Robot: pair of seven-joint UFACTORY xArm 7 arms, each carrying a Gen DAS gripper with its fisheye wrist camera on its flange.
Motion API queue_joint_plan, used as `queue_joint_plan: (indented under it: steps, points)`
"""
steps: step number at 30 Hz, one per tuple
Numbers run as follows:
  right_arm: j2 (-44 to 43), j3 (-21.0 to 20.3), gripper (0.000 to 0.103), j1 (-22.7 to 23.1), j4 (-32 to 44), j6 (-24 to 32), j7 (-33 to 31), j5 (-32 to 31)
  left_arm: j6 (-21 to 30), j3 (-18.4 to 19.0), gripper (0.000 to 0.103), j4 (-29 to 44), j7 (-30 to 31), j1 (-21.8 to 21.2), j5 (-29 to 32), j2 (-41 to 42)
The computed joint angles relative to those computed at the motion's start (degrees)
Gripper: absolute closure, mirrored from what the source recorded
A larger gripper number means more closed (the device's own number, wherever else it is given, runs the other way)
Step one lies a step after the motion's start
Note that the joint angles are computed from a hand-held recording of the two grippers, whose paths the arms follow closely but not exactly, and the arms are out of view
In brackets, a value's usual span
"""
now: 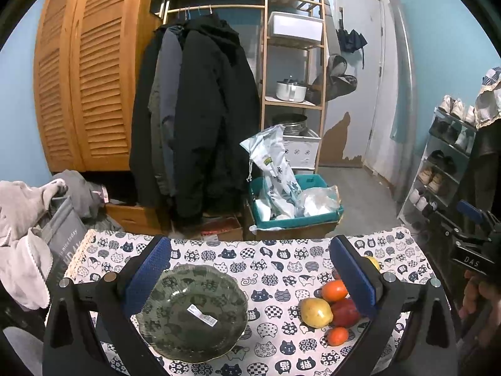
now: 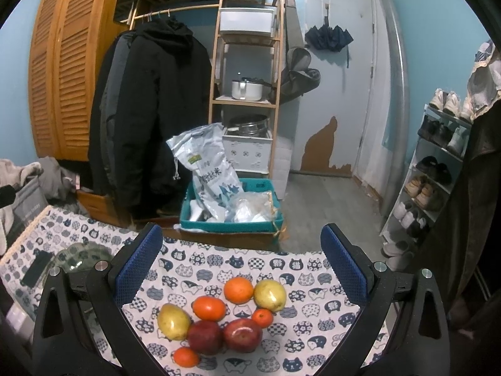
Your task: Organize fruits
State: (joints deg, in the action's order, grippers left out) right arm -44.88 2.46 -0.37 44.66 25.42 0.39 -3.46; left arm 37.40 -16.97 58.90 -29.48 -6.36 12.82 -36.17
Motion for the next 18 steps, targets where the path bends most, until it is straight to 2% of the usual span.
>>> queue_joint_plan:
  steps: [6,18]
  points:
    - [-0.5,1.3,0.004,-1.1,0.2,0.3,1.0,-0.9,0.1,0.1,0.001,0.1,0.1,-0.1,0.0,0.1]
    - [-0.2,0.8,0.004,-0.2,1.6,1.7,1.1,-0.5,0.3,0.2,0.001,0.2,0.0,-0.3,-0.2,0.1]
